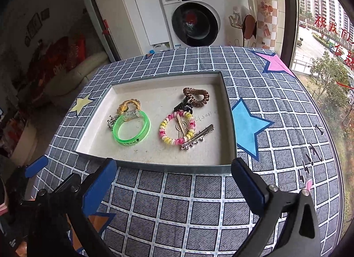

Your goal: Organize jewelry

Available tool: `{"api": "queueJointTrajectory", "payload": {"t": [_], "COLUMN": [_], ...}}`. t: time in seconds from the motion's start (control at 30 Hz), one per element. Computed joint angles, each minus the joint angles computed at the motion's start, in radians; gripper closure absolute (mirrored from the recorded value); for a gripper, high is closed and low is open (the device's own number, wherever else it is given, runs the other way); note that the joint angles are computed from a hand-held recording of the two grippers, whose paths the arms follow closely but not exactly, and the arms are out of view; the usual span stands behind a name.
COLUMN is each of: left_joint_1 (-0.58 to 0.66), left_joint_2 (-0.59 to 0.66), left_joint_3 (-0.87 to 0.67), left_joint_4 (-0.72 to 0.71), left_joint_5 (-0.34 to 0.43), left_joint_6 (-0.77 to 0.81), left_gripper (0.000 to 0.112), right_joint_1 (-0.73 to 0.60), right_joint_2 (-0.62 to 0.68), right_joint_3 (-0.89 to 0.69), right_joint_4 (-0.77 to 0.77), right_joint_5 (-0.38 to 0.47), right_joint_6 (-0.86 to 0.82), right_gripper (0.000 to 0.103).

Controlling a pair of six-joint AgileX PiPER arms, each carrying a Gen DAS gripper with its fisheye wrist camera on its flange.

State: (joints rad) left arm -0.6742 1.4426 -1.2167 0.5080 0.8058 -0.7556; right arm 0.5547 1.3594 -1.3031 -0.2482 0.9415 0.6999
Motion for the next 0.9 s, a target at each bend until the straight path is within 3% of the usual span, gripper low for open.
{"api": "queueJointTrajectory", "payload": {"t": [0.17,0.5,0.9], "left_joint_1": [-0.032,-0.125,-0.122], "left_joint_2": [-0.057,-0.127,-0.083], "left_joint_3": [0.055,0.145,0.155], "left_joint_4": [0.063,0.249,0.243], "left_joint_5": [0.006,0.026,0.01], "left_joint_6": [-0.084,-0.297,-0.324], "left_gripper": [0.009,0.009,0.009], "right_joint_1": [0.055,0.293,0.342], "right_joint_2": [-0.064,-0.152,-0.111], "right_joint_3": [0.05,0.162,0.177], "right_joint_4": [-0.085,-0.381,-0.418], "right_joint_5": [0.016,0.113,0.133], "right_joint_6": [0.096,0.392,0.442], "right_gripper": [0.0,0.0,0.0]}}
